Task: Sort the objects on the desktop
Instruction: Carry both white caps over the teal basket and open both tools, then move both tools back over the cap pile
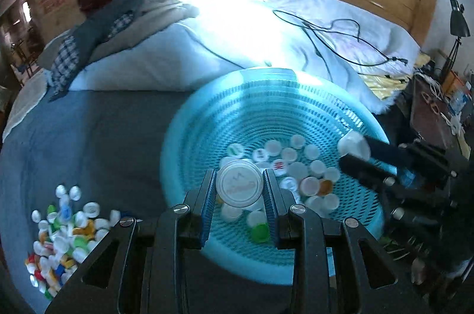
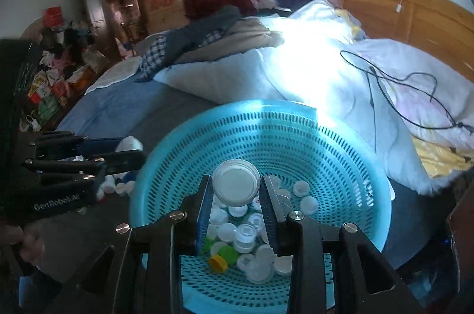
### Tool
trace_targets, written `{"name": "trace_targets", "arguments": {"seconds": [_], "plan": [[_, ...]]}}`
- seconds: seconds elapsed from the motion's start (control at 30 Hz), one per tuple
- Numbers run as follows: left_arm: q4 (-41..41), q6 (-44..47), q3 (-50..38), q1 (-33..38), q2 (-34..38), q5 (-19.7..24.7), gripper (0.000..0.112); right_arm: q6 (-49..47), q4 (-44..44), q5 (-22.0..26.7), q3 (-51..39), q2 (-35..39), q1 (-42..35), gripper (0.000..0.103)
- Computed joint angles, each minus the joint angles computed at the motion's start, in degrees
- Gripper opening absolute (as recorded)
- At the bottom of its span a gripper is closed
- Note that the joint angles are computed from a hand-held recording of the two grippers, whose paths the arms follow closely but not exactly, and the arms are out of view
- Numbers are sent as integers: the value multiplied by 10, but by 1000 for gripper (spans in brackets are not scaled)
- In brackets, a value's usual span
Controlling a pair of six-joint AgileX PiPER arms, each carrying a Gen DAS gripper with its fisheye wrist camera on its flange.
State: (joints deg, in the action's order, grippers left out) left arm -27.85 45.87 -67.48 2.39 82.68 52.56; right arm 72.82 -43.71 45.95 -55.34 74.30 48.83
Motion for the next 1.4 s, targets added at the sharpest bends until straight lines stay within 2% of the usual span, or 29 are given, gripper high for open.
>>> {"name": "trace_targets", "arguments": {"seconds": [0.17, 0.2, 0.23, 0.27, 0.3, 0.33, 0.47, 0.57, 0.67, 0.77, 0.83, 0.9, 1.0, 1.1, 1.17, 1.2, 1.27, 1.4], "plan": [[-2, 1, 9, -6, -2, -3, 28, 5, 4, -13, 12, 7, -8, 35], [-1, 5, 10, -1, -2, -2, 34, 10, 0, -10, 12, 9, -6, 35], [0, 8, 12, 5, -5, -7, 44, 17, -6, -5, 13, 10, -1, 38], [-6, 18, 15, 17, -6, -12, 48, 28, -14, 1, 12, 11, 6, 50], [-13, 26, 21, 27, -10, -16, 52, 41, -25, 5, 13, 11, 13, 56], [-30, 51, 24, 50, -12, -11, 53, 59, -40, 13, 13, 11, 26, 62], [-110, 203, 40, 219, 6, 20, 55, 121, -80, 21, 17, 12, 78, 62], [-137, 283, -1, 379, 87, 42, 55, 173, -117, 26, 17, 31, 135, 65], [-121, 287, -119, 518, 222, 51, 55, 203, -130, 15, 4, 69, 185, 66], [-86, 249, -248, 591, 339, 54, 54, 232, -137, -10, -15, 116, 220, 69], [-67, 219, -339, 627, 410, 75, 54, 237, -132, -33, -30, 149, 230, 69], [-42, 177, -432, 643, 474, 114, 54, 232, -121, -56, -44, 174, 229, 69], [-49, 188, -453, 642, 497, 134, 54, 212, -102, -71, -70, 210, 230, 69], [-57, 213, -419, 622, 487, 110, 54, 183, -78, -67, -100, 235, 230, 69], [-45, 200, -402, 601, 485, 74, 53, 163, -62, -58, -112, 242, 229, 69], [-41, 192, -405, 598, 489, 68, 49, 156, -56, -54, -115, 244, 228, 69], [-12, 145, -450, 581, 518, 81, 29, 144, -42, -49, -118, 245, 224, 69], [-43, 172, -430, 594, 506, 79, 26, 132, -29, -42, -131, 252, 224, 69]]}}
